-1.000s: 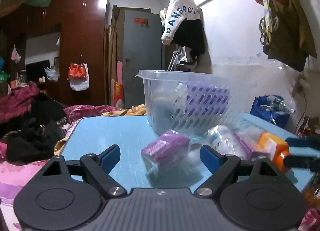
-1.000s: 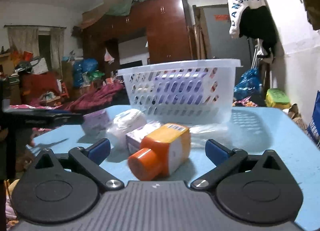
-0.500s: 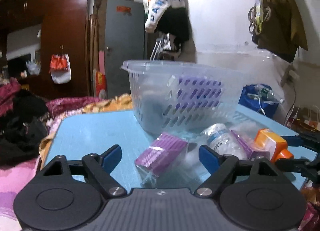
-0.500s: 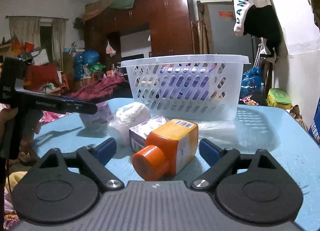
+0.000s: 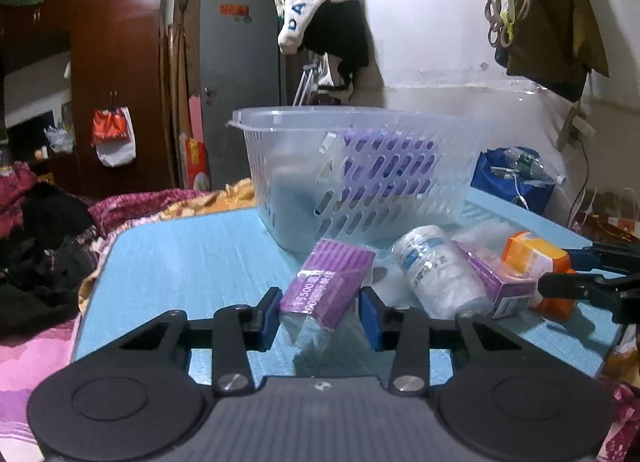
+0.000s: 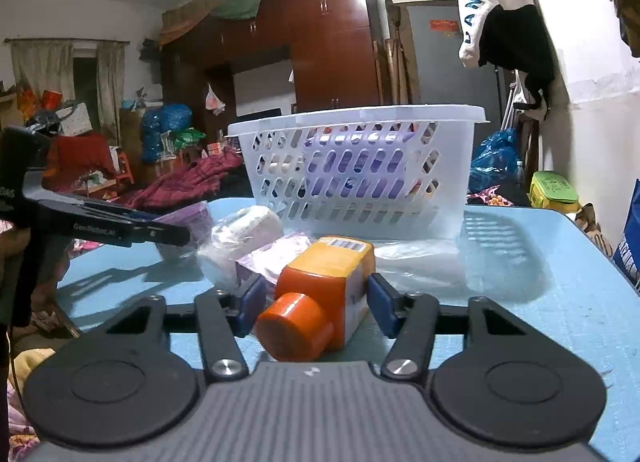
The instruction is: Organize objects
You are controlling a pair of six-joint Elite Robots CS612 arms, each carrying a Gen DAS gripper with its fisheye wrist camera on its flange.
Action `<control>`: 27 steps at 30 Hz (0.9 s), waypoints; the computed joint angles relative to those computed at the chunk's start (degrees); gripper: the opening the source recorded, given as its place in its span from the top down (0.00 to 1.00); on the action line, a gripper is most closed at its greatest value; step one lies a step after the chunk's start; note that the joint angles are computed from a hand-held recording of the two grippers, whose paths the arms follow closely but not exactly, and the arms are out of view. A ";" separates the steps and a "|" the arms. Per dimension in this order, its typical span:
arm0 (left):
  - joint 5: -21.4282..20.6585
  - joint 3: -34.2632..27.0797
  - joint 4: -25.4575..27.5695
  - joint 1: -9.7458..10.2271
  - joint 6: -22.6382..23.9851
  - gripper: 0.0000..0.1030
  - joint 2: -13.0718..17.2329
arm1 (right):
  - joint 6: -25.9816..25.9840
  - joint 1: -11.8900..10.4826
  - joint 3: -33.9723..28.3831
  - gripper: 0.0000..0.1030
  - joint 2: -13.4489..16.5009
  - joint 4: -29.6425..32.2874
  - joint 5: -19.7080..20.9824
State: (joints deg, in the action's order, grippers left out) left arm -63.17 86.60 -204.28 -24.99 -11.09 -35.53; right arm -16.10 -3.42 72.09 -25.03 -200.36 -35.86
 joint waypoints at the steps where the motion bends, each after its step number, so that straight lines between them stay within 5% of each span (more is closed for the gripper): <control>1: 0.81 0.07 -0.88 -0.17 0.34 0.58 0.11 | 0.27 -0.06 -0.08 0.54 0.06 -0.35 0.02; 13: 4.00 0.95 -10.44 -1.13 1.74 0.61 1.25 | 3.42 -0.94 -1.75 0.55 0.79 -3.43 0.43; 27: 0.98 -3.39 -13.60 -0.96 4.16 0.61 0.66 | 10.00 -1.04 -9.04 0.56 1.27 -7.66 -0.19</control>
